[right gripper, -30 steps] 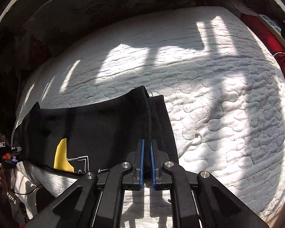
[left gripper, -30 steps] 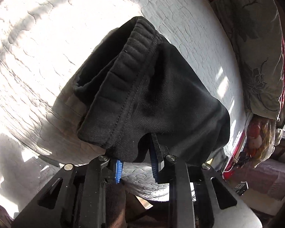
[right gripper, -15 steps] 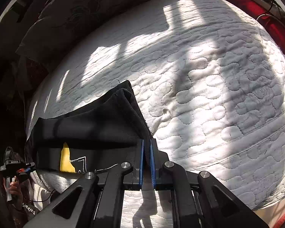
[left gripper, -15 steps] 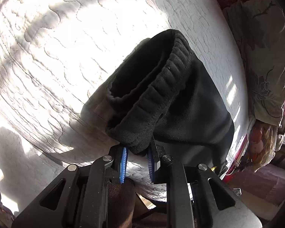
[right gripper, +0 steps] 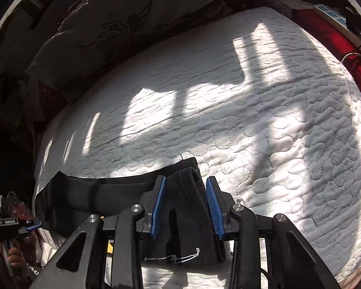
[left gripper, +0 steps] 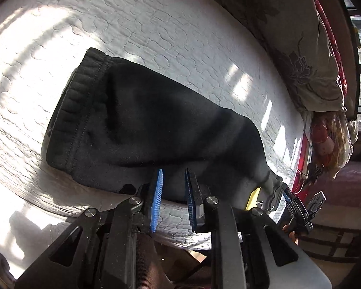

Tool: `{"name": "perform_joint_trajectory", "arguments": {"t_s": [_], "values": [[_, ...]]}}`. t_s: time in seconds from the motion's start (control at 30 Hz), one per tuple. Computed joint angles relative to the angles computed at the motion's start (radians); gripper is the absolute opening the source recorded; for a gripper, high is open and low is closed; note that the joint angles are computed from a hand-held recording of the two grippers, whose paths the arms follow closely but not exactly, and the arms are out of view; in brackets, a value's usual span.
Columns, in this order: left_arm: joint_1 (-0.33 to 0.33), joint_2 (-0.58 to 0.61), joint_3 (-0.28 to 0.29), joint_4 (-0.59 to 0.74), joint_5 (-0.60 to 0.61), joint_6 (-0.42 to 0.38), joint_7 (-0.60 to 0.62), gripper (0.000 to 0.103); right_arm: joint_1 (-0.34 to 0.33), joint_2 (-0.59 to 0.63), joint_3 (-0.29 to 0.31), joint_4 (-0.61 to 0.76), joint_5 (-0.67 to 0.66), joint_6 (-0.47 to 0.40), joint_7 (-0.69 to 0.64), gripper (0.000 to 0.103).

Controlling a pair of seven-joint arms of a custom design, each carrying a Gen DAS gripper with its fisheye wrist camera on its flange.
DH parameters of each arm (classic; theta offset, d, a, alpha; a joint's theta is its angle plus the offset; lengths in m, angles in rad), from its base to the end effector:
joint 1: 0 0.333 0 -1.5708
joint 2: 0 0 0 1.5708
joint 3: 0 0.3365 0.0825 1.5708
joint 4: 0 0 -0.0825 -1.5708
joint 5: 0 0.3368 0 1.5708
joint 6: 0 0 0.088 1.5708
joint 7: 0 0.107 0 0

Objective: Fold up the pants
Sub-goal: 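Lower the folded pants onto the bed and open both grippers, then grasp the folded black pants end with both grippers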

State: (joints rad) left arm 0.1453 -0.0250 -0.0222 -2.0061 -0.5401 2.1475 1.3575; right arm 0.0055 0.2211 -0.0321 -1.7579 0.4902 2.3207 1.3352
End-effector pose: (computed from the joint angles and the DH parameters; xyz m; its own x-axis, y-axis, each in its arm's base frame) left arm 0.5214 0.0428 0.5272 0.4953 -0.7238 0.4804 -0.8275 -0.5614 0.0072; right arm 0.6158 -0.0060 0.5159 0.0066 -0.9358 -0.3526 -0.9258 0.1275 -0.3559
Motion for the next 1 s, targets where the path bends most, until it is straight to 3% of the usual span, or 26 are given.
{"name": "perform_joint_trajectory", "arguments": {"t_s": [0.03,0.07,0.1,0.17,0.23,0.33,0.4,0.47,0.63,0.7,0.73,0.87,1.0], "values": [[0.002,0.019,0.001,0.020,0.027,-0.006,-0.020,0.024,0.008,0.011,-0.001,0.008,-0.024,-0.003,0.006,0.031],[0.005,0.044,0.001,0.042,0.062,-0.013,-0.048,0.025,0.018,0.016,-0.002,0.008,-0.057,0.001,0.010,0.011],[0.009,0.066,0.000,0.059,0.095,-0.021,-0.063,0.025,0.028,0.020,-0.003,0.013,-0.091,-0.003,0.011,0.004],[0.022,0.095,-0.001,0.068,0.133,-0.029,-0.085,0.025,0.036,0.015,-0.002,0.006,-0.106,0.037,0.013,0.002],[0.048,0.102,0.000,0.047,0.056,-0.018,-0.060,0.025,0.017,0.032,0.001,0.026,-0.053,0.043,0.017,0.002],[0.081,0.092,0.005,0.024,-0.042,-0.020,-0.003,0.025,0.014,0.070,-0.007,0.055,-0.079,0.013,0.054,0.003],[0.098,0.084,0.011,0.016,-0.092,-0.034,0.024,0.025,0.025,0.060,-0.007,0.033,-0.102,0.049,0.060,0.009],[0.111,0.064,0.021,0.000,-0.121,-0.025,0.025,0.025,0.011,0.056,0.001,0.035,-0.061,0.030,0.069,0.016],[0.124,-0.025,0.053,-0.078,-0.169,0.070,0.000,0.025,-0.019,-0.002,0.000,-0.021,0.022,0.021,0.058,0.028],[0.121,-0.051,0.060,-0.100,-0.150,0.099,-0.055,0.029,-0.032,-0.029,-0.008,-0.046,0.042,-0.004,0.050,0.036],[0.116,-0.065,0.062,-0.117,-0.148,0.113,-0.068,0.036,-0.037,-0.041,-0.012,-0.058,0.052,-0.012,0.048,0.039],[0.062,-0.108,0.045,-0.163,-0.136,0.137,-0.106,0.051,-0.052,-0.083,-0.023,-0.104,0.095,-0.046,0.024,0.040],[-0.044,-0.081,-0.009,-0.132,-0.143,0.079,-0.079,0.051,-0.063,-0.099,-0.036,-0.125,0.120,-0.062,0.002,0.044]]}}
